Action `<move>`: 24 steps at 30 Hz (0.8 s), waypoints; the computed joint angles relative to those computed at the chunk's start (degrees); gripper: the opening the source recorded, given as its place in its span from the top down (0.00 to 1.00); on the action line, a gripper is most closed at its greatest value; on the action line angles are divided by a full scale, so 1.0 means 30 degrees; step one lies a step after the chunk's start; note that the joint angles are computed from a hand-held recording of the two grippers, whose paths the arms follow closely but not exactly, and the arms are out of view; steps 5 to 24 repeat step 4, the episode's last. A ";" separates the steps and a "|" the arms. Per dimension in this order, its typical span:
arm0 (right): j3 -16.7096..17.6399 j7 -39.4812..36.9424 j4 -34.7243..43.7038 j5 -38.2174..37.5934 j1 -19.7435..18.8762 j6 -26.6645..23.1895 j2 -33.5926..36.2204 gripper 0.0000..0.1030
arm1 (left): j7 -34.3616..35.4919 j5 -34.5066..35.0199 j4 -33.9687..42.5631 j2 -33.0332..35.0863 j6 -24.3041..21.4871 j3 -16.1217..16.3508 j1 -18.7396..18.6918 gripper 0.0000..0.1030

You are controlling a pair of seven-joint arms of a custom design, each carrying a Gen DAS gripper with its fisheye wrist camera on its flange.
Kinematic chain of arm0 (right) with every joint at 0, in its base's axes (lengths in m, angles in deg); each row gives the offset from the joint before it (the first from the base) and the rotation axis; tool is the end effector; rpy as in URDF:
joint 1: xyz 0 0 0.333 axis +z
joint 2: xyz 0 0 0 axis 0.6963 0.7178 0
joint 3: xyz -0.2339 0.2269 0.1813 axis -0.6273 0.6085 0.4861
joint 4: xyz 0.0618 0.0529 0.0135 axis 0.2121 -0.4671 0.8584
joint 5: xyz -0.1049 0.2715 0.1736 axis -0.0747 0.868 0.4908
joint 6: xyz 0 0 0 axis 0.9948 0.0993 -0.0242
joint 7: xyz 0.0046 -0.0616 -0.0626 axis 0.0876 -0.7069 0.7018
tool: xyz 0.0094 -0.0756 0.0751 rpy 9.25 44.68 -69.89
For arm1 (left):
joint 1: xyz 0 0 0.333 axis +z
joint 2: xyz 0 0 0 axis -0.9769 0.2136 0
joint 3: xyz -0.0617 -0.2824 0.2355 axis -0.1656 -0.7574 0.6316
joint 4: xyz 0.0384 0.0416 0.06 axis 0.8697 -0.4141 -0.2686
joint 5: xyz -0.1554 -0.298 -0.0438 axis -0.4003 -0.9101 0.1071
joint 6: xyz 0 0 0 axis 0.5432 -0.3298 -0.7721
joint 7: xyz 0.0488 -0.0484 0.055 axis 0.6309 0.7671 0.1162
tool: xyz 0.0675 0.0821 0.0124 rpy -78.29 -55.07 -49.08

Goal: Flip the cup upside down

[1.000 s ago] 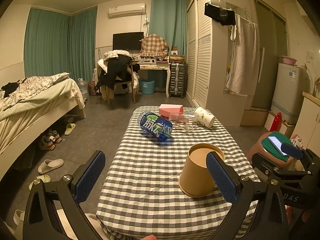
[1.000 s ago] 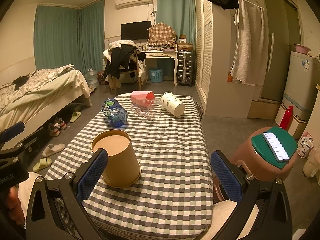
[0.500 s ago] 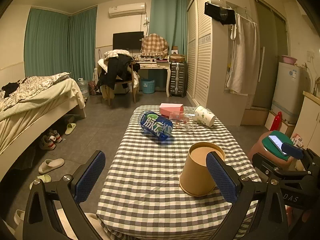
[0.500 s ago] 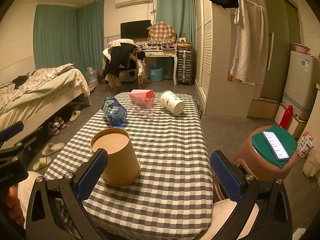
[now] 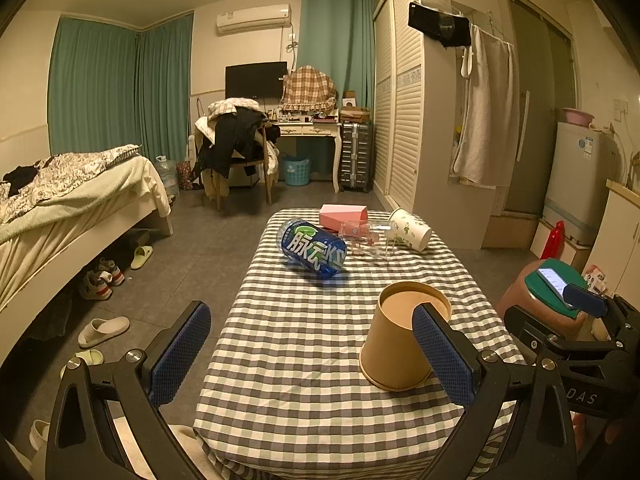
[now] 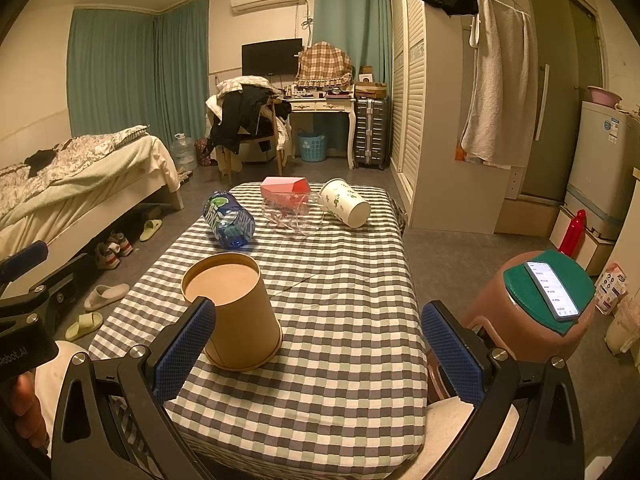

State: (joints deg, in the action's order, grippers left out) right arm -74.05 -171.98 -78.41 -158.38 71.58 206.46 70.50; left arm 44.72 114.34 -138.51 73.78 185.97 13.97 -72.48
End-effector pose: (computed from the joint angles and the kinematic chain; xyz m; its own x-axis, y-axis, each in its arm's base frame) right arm 0.4960 0.2909 0.4945 -0.4148 -0.9098 -0.0131 -0.4735 0.2281 -0.8507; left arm 0.5923 -0.1232 0.5043 -0.5081 -0.8611 0.0204 -0.3974 0.2134 -0.8925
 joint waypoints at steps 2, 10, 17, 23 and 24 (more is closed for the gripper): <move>0.0006 -0.0001 -0.0002 0.0033 0.0014 -0.0025 0.0010 0.00 | 0.0140 -0.0102 -0.0032 -0.0016 0.0026 0.0032 -0.0032 0.00; -0.0001 -0.0010 0.0029 0.0059 -0.0002 0.0031 0.0031 0.00 | 0.0771 -0.0577 -0.0257 -0.0040 0.0104 0.0166 -0.0141 0.00; -0.0001 -0.0010 0.0029 0.0059 -0.0002 0.0031 0.0031 0.00 | 0.0771 -0.0577 -0.0257 -0.0040 0.0104 0.0166 -0.0141 0.00; -0.0001 -0.0010 0.0029 0.0059 -0.0002 0.0031 0.0031 0.00 | 0.0771 -0.0577 -0.0257 -0.0040 0.0104 0.0166 -0.0141 0.00; -0.0001 -0.0010 0.0029 0.0059 -0.0002 0.0031 0.0031 0.00 | 0.0771 -0.0577 -0.0257 -0.0040 0.0104 0.0166 -0.0141 0.00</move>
